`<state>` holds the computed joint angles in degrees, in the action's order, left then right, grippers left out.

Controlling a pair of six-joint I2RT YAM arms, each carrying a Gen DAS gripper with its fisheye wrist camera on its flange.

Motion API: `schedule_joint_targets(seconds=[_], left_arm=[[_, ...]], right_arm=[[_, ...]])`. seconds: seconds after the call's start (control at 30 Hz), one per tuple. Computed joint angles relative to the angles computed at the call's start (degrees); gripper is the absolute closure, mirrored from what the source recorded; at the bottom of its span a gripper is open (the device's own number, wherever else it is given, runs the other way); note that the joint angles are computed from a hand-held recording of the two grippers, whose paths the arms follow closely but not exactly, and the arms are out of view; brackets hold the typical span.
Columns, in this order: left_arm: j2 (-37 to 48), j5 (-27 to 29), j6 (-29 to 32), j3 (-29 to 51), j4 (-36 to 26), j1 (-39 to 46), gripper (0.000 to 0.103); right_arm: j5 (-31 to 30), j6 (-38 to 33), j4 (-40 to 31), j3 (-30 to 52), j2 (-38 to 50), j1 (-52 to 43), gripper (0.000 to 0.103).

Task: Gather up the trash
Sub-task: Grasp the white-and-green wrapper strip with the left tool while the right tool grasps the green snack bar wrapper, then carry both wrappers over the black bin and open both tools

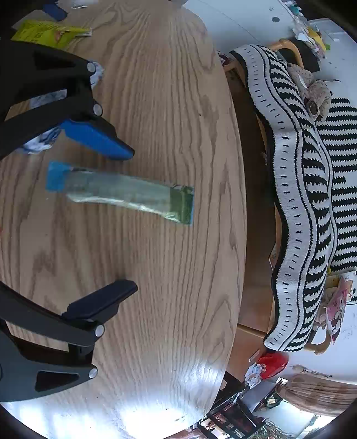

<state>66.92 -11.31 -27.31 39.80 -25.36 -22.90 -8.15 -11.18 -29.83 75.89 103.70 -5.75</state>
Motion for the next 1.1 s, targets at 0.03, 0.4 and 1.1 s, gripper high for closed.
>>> schedule_joint_targets(seconds=[0.03,0.4,1.1], left_arm=[[0.2,-0.1,0.1,0.2,-0.1,0.0,0.006],[-1.8,6.6,0.3,-1.9,3.9,4.7,0.092],[-9.9,3.4,-2.0,0.1,-4.0,2.5,0.092]], right_arm=[[-0.1,-0.2,0.0,-0.2,-0.2,-0.3,0.017],[-2.6,-1.5,-3.3,-1.9,-3.5,-2.8,0.095],[-7.2,-7.2,-7.0,-16.6,-22.3,-13.6,0.095]])
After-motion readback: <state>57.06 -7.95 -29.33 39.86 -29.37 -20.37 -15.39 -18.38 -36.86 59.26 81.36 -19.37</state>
